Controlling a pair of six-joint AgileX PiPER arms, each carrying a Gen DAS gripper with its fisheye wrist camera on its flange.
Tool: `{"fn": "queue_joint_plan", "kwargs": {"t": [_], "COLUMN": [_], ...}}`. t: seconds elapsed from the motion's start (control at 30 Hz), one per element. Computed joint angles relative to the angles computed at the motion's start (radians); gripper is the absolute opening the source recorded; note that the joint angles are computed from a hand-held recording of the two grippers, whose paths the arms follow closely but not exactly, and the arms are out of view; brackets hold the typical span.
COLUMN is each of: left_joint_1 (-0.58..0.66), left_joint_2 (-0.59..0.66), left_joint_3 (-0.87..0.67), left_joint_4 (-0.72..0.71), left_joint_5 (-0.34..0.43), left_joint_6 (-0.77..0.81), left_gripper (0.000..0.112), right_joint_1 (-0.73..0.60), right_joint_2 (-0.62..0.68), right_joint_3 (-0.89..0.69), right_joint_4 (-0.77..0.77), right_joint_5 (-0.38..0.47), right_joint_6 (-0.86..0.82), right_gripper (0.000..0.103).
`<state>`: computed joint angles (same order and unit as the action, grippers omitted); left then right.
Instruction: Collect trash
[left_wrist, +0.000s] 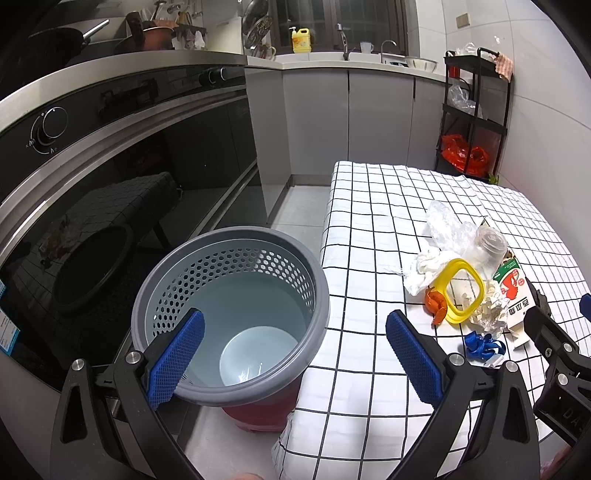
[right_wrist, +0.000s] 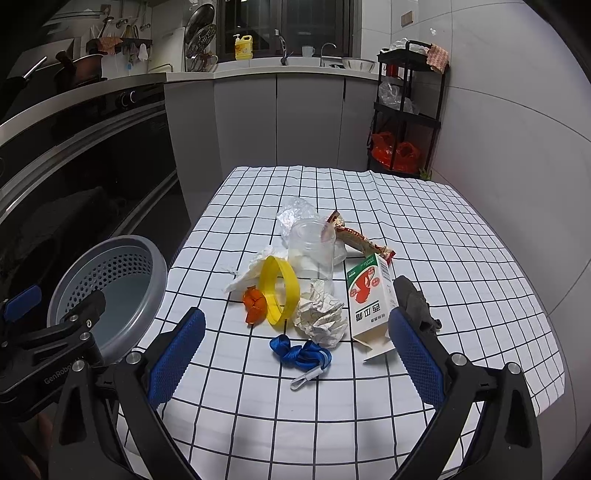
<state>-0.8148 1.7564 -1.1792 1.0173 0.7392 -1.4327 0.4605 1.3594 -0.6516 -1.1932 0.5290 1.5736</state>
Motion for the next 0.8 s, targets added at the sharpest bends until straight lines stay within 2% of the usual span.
{"fn": "queue_joint_plan", "kwargs": {"t": [0.3, 0.8], "left_joint_1": [-0.004, -0.040], "left_joint_2": [-0.005, -0.050], "left_joint_3": [0.005, 0.070], "left_joint_4": [0.015, 0.184], "left_joint_5": [0.000, 0.008], "left_joint_6": [-0.013, -0.187], "left_gripper": [0.097, 0.097], "right_joint_1": [0.001, 0.040], "right_joint_2": [-0.008, -0.057], "right_joint_3": [0.006, 0.032], "right_joint_4": [-0.011, -0.113], "right_joint_5": [0.001, 0.045], "right_joint_6": [0.012, 0.115], "right_gripper": [0.095, 0.095]}}
